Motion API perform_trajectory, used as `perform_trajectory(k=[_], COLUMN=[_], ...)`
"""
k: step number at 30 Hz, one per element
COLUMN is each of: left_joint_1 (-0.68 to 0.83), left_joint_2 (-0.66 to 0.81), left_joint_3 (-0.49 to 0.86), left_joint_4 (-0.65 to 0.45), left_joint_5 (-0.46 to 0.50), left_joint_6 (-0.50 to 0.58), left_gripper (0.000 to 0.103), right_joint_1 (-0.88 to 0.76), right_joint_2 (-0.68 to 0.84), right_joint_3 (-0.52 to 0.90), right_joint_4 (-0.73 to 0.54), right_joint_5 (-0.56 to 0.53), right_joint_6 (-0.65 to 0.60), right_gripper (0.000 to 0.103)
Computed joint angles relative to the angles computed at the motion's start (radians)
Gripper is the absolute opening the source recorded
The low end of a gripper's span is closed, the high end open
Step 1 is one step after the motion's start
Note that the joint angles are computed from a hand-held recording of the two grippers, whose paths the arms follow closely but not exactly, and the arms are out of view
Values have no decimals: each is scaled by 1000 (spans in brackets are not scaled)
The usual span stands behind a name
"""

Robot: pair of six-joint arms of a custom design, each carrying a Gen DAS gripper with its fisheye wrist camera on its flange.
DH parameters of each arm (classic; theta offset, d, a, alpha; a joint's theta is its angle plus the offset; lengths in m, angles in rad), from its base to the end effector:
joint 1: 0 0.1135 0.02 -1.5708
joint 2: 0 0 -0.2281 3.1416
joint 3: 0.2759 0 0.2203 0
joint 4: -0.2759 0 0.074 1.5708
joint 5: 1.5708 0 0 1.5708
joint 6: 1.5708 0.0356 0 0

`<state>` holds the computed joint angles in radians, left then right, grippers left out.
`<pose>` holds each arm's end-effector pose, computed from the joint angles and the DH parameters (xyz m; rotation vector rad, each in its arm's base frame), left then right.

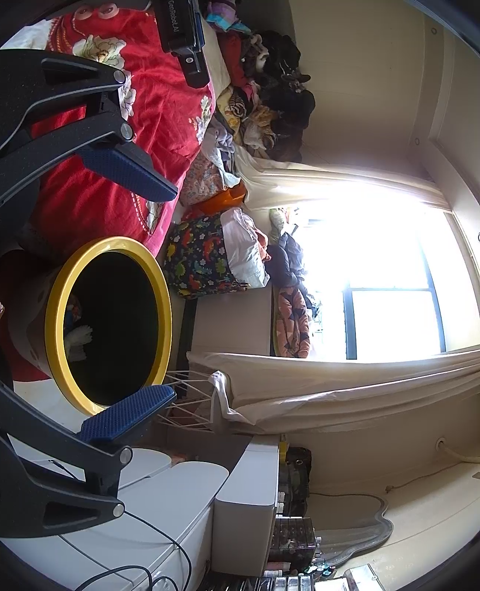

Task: Collect trash

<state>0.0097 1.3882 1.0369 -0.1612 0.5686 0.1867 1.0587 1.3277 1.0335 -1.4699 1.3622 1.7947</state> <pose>0.2891 -0.0164 0.2702 0.5169 1.9607 -0.4666 0.1135 0.1309 0.2510 0.5115 1.7166 -0.3792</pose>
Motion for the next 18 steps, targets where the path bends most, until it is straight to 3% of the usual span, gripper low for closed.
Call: perform_trajectory(k=[18], left_joint_1=[6], left_joint_2=[6], left_joint_3=[5], left_joint_4=[0], left_joint_5=[5], left_joint_6=[3], left_gripper=[92], right_joint_1=[11], right_joint_2=[28], right_joint_3=[18], right_joint_4=[-74], right_joint_5=[-9], right_joint_6=[92], right_gripper=[97])
